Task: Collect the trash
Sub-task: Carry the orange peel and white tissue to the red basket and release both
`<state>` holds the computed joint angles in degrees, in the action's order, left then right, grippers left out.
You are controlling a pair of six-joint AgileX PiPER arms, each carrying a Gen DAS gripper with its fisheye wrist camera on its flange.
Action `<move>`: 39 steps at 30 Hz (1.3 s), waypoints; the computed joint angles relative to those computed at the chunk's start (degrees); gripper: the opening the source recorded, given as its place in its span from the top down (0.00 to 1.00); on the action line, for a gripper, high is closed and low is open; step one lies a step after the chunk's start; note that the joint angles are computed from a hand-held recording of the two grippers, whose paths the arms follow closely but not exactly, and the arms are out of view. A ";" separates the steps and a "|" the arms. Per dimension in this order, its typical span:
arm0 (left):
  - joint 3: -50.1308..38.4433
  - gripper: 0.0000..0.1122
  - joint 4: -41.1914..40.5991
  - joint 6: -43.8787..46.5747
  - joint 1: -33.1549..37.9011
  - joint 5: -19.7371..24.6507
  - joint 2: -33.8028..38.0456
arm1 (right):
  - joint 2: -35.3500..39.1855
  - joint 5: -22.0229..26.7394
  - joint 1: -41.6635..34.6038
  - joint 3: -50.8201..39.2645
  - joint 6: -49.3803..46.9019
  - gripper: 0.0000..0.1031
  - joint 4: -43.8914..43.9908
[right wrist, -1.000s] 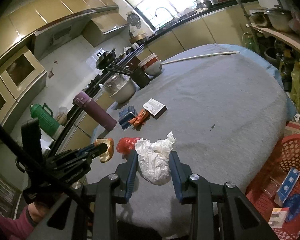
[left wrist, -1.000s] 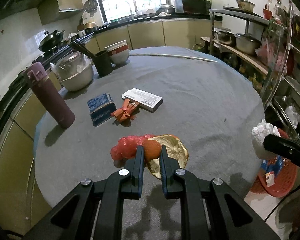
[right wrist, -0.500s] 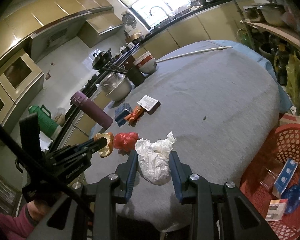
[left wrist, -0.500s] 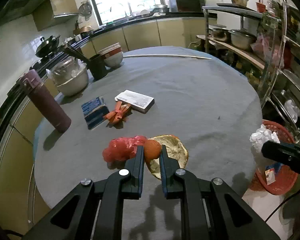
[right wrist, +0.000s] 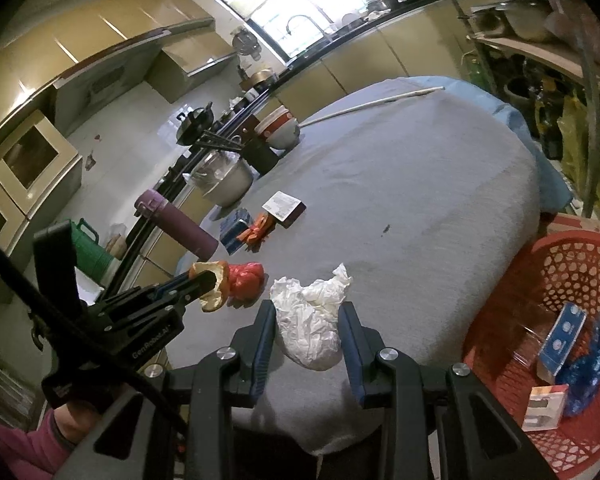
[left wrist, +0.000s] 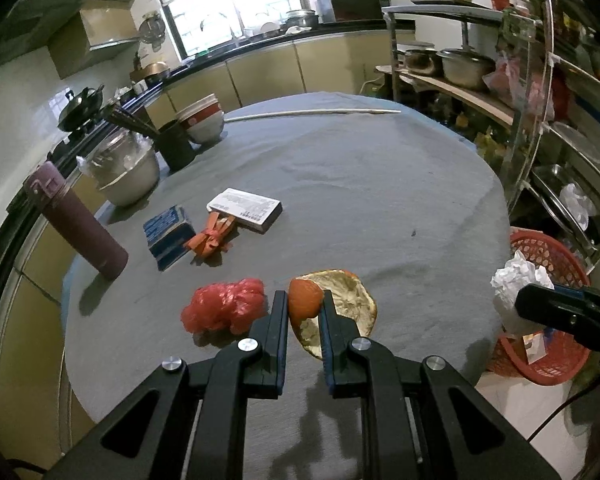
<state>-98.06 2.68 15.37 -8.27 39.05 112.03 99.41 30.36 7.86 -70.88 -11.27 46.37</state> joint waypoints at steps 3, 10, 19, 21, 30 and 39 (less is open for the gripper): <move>-0.04 0.86 0.38 -0.33 -0.77 0.04 0.06 | -0.75 -0.08 -0.76 1.11 -0.85 0.67 0.95; -0.13 0.86 1.76 -0.95 -2.66 0.04 0.23 | -2.34 -0.42 -2.47 3.51 -2.96 0.67 2.98; -0.49 0.86 4.16 -1.95 -5.83 0.20 0.21 | -4.99 -1.58 -5.10 7.36 -6.51 0.67 6.40; -0.72 0.86 4.79 -2.32 -6.71 0.39 0.31 | -5.71 -1.67 -6.01 8.39 -7.52 0.67 7.34; -2.11 0.86 8.01 -3.60 -11.76 0.96 1.08 | -10.46 -1.62 -11.82 14.63 -11.94 0.67 11.38; -2.73 0.86 8.79 -1.99 -17.82 0.90 1.82 | -15.97 -0.35 -20.05 21.21 -13.27 0.67 11.41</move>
<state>-100.78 11.48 13.38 -26.10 39.95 113.85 83.44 30.01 -12.19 -49.67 -24.53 57.78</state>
